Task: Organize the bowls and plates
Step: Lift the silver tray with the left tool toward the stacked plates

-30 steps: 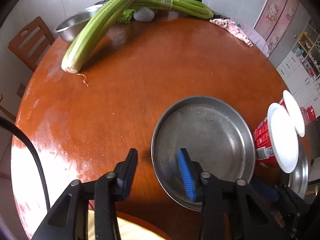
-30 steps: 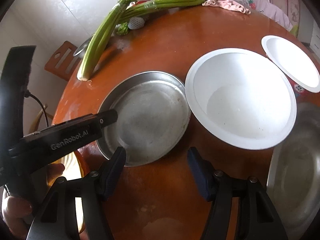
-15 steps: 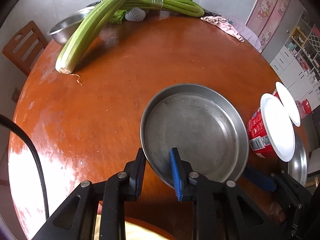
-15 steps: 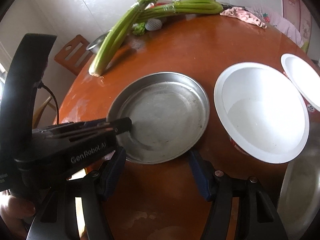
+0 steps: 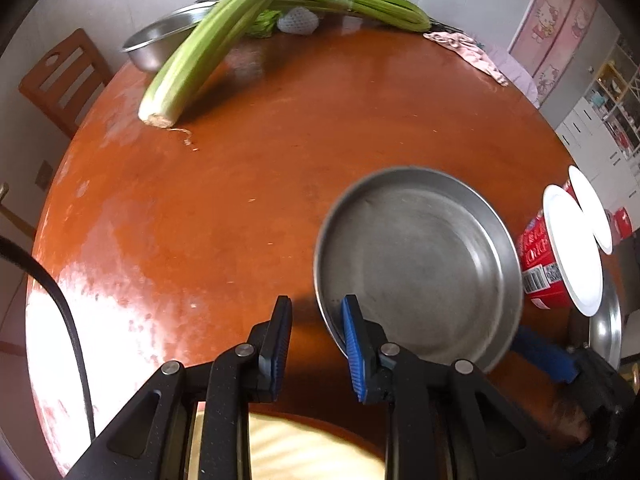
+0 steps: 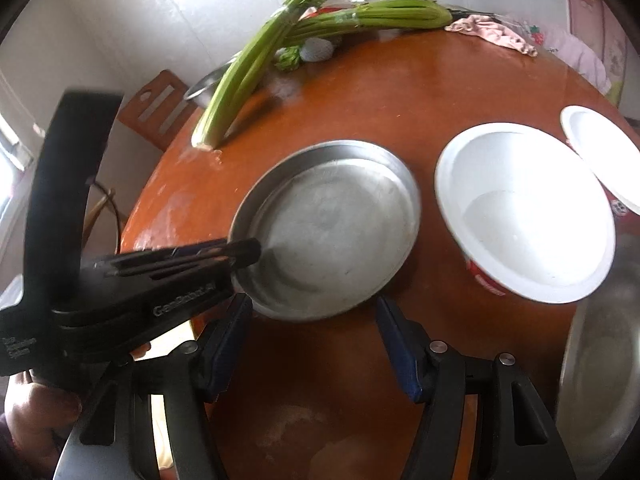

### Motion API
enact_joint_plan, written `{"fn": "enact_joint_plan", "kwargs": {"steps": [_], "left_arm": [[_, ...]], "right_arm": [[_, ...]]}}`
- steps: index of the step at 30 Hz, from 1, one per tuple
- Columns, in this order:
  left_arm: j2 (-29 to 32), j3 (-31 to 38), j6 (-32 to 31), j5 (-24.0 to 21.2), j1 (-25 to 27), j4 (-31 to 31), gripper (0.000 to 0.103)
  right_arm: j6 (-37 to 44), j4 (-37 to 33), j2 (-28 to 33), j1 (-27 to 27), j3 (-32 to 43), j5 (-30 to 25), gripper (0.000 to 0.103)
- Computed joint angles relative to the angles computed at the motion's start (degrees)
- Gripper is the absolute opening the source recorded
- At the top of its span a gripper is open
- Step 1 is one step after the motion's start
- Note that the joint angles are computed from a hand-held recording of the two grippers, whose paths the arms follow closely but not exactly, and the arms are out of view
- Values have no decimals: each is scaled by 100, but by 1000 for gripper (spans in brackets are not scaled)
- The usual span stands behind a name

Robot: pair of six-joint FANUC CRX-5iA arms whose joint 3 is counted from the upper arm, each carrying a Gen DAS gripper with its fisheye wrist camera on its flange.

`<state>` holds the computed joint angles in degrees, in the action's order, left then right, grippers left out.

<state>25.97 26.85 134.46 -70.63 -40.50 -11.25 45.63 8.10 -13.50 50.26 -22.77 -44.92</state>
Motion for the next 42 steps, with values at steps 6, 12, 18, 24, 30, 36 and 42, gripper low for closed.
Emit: {"fn": "enact_joint_plan", "kwargs": {"steps": [6,12,18,24,30,36,42], "left_arm": [[-213,-261,425,-59,119,-141,27],[-379,-616,210,480,200,161,26],[-461,-683,205,725,148,129,26],[-758,-844,488,1053,50,-128,26],[-982,-878,744,1055,-100,-443,26],[-1230,-1006,993,1075,-245,-661,26],[-1538,-1126,1391,930,-462,-1039,26]], "right_arm": [[26,-59,114,-105,77,-116,67],[523,-406,255,-144,206,-41,66],[538,-132,179,-8,115,131,66],[170,469,-117,126,-164,443,66],[-152,1007,-385,292,-415,648,66],[-203,1081,-596,416,-469,618,66],[-343,1331,-924,727,-593,618,66]]}}
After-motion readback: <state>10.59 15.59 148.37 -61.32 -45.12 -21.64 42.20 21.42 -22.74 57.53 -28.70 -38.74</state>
